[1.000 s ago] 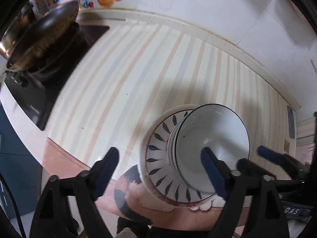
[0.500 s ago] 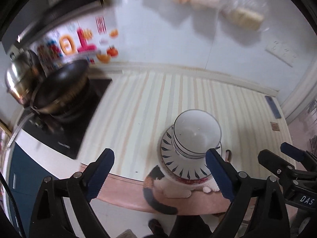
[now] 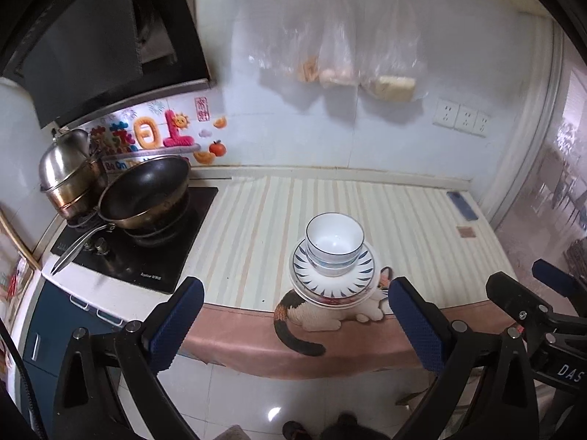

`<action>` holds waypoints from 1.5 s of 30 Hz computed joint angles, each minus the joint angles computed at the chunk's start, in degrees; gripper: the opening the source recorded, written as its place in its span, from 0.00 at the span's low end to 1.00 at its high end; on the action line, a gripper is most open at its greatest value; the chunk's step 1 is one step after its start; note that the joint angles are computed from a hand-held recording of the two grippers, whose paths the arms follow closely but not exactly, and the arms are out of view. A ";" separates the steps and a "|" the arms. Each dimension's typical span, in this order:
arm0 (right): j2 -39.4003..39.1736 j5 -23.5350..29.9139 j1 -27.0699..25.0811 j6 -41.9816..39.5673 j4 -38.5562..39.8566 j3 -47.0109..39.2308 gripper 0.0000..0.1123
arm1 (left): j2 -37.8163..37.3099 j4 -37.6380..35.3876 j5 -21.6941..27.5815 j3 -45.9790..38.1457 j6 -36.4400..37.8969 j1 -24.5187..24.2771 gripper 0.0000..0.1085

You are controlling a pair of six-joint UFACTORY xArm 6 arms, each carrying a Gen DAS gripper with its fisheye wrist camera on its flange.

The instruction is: Organize plates and bowls

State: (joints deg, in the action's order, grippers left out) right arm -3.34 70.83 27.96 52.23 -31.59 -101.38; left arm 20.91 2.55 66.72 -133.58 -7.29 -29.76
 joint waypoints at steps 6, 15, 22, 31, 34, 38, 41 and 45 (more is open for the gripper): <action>-4.94 2.50 4.99 2.08 -4.87 2.75 0.90 | -9.70 2.84 -4.66 12.48 -3.90 -1.25 0.95; -9.57 3.54 7.51 2.52 -6.03 6.44 0.90 | -17.70 7.72 -5.90 22.44 -9.18 -3.54 0.95; -12.13 4.24 8.33 2.91 -6.13 8.85 0.90 | -20.20 9.29 -6.38 25.56 -10.60 -4.97 0.95; -14.75 4.52 8.65 3.56 -7.30 11.41 0.90 | -21.52 10.75 -7.34 26.96 -12.49 -5.88 0.95; -14.82 4.58 8.77 3.50 -7.43 11.39 0.90 | -21.76 10.96 -7.41 27.16 -12.69 -6.04 0.95; -15.08 4.28 8.51 3.15 -7.41 11.61 0.90 | -22.43 11.62 -7.80 27.94 -13.11 -6.31 0.95; -15.38 3.95 8.33 2.97 -7.22 11.96 0.90 | -22.94 12.27 -7.91 28.47 -13.59 -6.54 0.95; -15.75 3.81 8.50 2.82 -7.27 12.38 0.90 | -23.91 12.42 -8.15 29.57 -13.85 -6.60 0.95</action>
State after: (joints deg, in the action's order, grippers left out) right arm -19.09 74.64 36.46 55.05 -38.86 -89.00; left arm -3.00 14.97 58.57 -104.01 -21.13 -36.36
